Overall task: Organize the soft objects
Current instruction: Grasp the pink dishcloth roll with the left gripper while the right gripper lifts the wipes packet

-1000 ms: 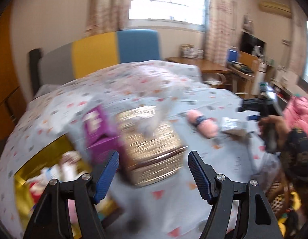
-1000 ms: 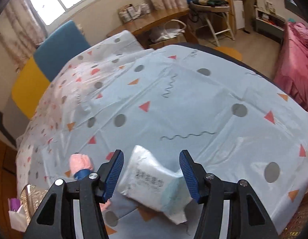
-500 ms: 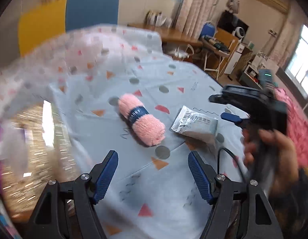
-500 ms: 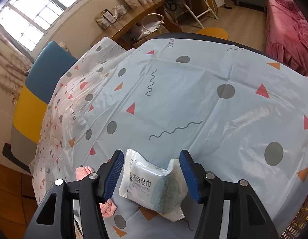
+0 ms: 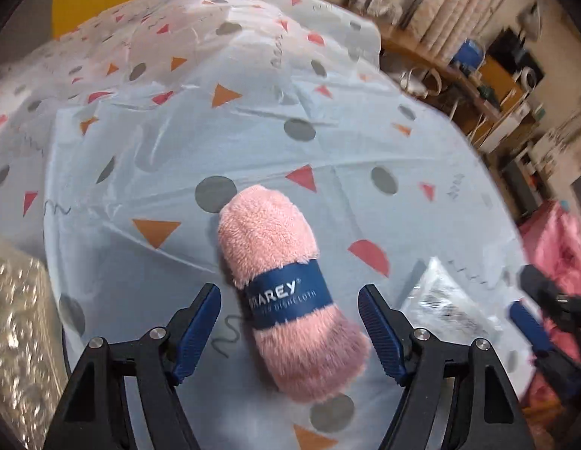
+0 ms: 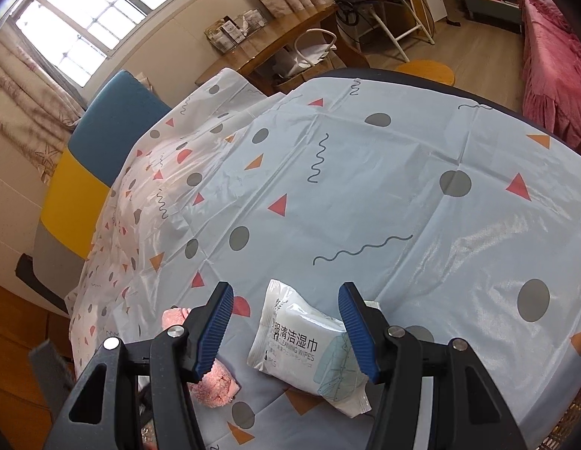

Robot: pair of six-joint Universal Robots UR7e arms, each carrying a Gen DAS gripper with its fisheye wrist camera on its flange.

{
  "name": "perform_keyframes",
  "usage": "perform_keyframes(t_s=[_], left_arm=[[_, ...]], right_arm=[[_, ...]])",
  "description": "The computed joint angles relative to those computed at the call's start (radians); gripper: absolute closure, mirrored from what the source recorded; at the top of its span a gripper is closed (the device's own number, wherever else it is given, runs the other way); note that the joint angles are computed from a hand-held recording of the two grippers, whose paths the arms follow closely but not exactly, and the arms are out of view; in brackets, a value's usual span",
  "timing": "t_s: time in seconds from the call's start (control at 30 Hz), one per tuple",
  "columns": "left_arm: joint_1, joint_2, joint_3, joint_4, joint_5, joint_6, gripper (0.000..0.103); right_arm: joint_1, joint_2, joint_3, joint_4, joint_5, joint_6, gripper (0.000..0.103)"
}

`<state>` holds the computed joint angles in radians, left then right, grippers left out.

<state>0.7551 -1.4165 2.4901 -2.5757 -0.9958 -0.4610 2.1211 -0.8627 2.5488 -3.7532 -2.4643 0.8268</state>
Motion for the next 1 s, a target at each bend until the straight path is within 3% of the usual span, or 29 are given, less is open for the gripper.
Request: perform_keyframes(t_s=[0.07, 0.1, 0.17, 0.23, 0.37, 0.5, 0.57, 0.67, 0.8, 0.93, 1.0], left_arm=[[0.012, 0.02, 0.001, -0.007, 0.006, 0.01, 0.036], [-0.007, 0.008, 0.018, -0.009, 0.027, 0.03, 0.056], [-0.027, -0.031, 0.038, 0.022, 0.032, 0.048, 0.064], [-0.067, -0.103, 0.079, 0.063, 0.038, 0.071, 0.065], [-0.145, -0.287, 0.159, 0.204, -0.019, 0.11, 0.065], [-0.23, -0.554, 0.236, 0.453, -0.065, 0.048, 0.065], [-0.267, -0.64, 0.258, 0.528, -0.053, 0.031, 0.065], [-0.255, -0.697, 0.257, 0.571, -0.074, 0.031, 0.065], [-0.251, -0.716, 0.265, 0.563, -0.077, 0.028, 0.065], [-0.276, -0.738, 0.276, 0.574, -0.063, -0.002, 0.065], [-0.293, -0.776, 0.279, 0.609, -0.063, -0.02, 0.064]], right_arm=[[-0.003, 0.0, -0.001, 0.005, 0.003, -0.01, 0.044], [-0.005, -0.001, 0.0, 0.008, 0.001, -0.008, 0.044], [-0.01, -0.002, 0.008, -0.009, 0.002, -0.001, 0.044], [-0.015, -0.007, 0.01, 0.001, -0.007, 0.012, 0.044], [-0.024, -0.01, 0.012, 0.01, 0.018, 0.011, 0.044], [-0.036, -0.021, 0.006, 0.068, 0.045, 0.009, 0.044], [-0.04, -0.031, -0.013, 0.144, 0.066, -0.013, 0.043], [-0.031, -0.053, -0.062, 0.319, 0.067, -0.058, 0.043], [-0.054, -0.099, -0.115, 0.532, 0.143, -0.247, 0.034], [-0.043, -0.125, -0.154, 0.774, 0.114, -0.27, 0.031], [-0.04, -0.118, -0.16, 0.818, 0.104, -0.266, 0.031]])
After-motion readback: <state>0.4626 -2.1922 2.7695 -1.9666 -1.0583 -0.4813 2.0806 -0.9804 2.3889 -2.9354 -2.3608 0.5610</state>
